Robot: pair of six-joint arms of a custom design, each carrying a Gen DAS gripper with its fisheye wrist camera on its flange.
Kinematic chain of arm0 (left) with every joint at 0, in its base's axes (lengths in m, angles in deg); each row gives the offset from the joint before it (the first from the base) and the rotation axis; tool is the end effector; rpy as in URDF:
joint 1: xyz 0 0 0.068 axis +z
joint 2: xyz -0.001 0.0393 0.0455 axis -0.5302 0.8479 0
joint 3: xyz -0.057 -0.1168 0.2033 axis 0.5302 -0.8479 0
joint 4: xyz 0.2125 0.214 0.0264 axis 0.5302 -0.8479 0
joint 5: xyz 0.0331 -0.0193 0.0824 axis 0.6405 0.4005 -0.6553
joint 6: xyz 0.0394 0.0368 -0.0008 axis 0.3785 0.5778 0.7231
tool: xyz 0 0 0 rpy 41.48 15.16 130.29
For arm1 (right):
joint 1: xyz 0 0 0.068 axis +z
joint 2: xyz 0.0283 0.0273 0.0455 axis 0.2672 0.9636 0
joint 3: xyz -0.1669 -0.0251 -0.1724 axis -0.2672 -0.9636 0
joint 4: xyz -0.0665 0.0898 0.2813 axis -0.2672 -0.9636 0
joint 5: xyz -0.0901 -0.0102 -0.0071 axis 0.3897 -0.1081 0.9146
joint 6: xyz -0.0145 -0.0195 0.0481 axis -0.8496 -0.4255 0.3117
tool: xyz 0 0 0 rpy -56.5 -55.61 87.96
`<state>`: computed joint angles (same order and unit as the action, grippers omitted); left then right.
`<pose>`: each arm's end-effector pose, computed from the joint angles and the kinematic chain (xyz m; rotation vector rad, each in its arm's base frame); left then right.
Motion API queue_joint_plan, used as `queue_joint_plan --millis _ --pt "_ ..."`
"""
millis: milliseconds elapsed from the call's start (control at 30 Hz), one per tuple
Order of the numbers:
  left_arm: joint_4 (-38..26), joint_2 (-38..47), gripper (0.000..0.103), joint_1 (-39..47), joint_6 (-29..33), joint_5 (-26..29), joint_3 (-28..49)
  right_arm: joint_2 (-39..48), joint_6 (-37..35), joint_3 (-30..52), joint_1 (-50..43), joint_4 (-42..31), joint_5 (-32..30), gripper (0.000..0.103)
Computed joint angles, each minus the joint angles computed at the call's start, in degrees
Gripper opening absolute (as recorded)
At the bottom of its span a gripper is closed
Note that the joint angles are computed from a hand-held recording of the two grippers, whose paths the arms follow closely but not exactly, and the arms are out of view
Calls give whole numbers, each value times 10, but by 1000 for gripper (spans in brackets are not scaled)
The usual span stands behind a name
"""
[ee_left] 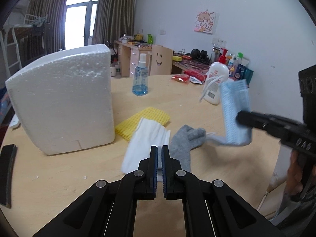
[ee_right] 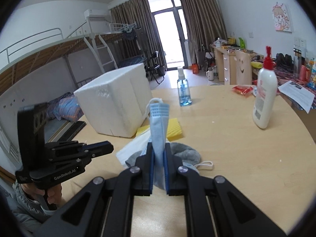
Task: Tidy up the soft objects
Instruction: 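Lift the blue mask with the right gripper while the left gripper opens over the grey sock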
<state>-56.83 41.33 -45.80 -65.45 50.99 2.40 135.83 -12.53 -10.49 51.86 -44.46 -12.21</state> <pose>0.3715 -0.1118 0.0998 0.9426 2.0956 -0.6450 0.2728 0.1805 0.0993 0.2039 2.0966 0.2046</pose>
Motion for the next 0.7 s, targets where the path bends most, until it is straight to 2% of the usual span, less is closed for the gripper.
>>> queue_joint_plan --millis 133,233,300,367,400,533,700 --pt "10 13 4 -4 -2 -32 4 -29 0 -20 4 1 19 11" --pt "10 36 8 -6 -2 -43 20 -29 4 -23 6 6 23 11" --pt "-2 60 18 -13 2 -55 46 -21 7 -22 4 10 20 11" --pt "-7 75 38 -20 3 -68 61 -15 11 -23 3 15 17 11" --pt "-5 81 42 -24 3 -78 66 -12 13 -25 1 20 14 11" --pt "-5 92 44 -30 4 -86 75 -13 19 -39 -7 35 4 11" --pt "-31 69 48 -43 22 -49 56 -18 29 -55 -17 48 -2 11"
